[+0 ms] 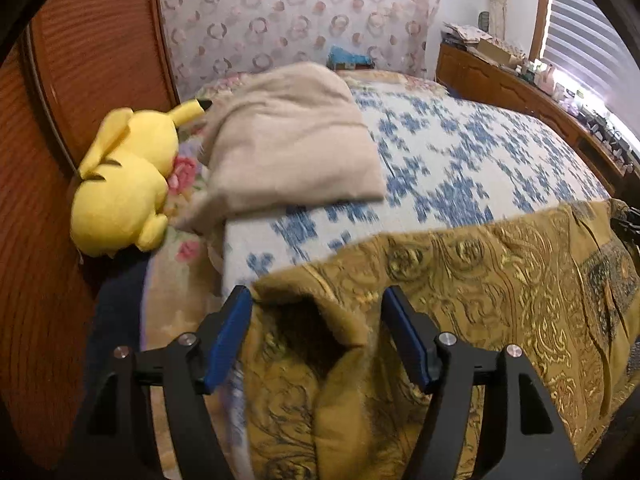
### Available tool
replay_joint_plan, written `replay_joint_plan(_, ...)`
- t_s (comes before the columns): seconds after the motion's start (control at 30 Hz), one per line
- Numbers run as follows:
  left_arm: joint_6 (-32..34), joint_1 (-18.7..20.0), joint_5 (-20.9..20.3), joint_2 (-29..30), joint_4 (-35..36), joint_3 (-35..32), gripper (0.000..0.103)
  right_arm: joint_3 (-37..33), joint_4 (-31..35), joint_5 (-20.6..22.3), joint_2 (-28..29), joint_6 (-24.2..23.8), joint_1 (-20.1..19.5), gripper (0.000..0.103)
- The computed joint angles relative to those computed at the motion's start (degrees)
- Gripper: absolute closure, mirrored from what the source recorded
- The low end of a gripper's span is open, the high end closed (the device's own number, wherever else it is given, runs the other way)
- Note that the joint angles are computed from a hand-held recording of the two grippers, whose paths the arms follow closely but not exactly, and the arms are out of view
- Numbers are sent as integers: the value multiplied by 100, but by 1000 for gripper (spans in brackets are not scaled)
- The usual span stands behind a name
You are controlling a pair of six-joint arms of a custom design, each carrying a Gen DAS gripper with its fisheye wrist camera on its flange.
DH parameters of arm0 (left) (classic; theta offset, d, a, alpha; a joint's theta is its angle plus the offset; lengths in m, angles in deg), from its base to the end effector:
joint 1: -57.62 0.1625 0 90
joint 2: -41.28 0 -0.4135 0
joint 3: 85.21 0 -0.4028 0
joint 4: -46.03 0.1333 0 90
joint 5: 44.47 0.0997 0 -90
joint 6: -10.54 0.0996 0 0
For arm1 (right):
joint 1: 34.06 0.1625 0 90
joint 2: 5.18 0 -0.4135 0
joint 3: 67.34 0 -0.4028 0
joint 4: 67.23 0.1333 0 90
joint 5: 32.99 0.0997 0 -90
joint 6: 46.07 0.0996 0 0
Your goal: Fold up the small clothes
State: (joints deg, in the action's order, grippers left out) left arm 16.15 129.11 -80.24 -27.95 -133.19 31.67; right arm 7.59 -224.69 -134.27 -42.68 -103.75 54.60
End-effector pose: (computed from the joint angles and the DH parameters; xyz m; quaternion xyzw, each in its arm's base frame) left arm 0.0344 -0.5717 0.2740 0.0157 0.8476 -0.3617 0.3879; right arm 0.0955 -0.7856 0.1347 0.4313 -0.8594 0.1776 0.2096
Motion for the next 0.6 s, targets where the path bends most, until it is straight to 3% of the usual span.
replay_joint_plan(0.2,521,-45,184,38,-287,-29,35,-2,16,12,-3,2,-6,39)
replay_joint_plan(0.33,734,74,204,167,48,-212,34,-2,20,14,-4,3,-4,39)
replay_joint_plan(0.6,480,489,-977,-96,383,-367,34,0,31,23,-7,-11,-8,39)
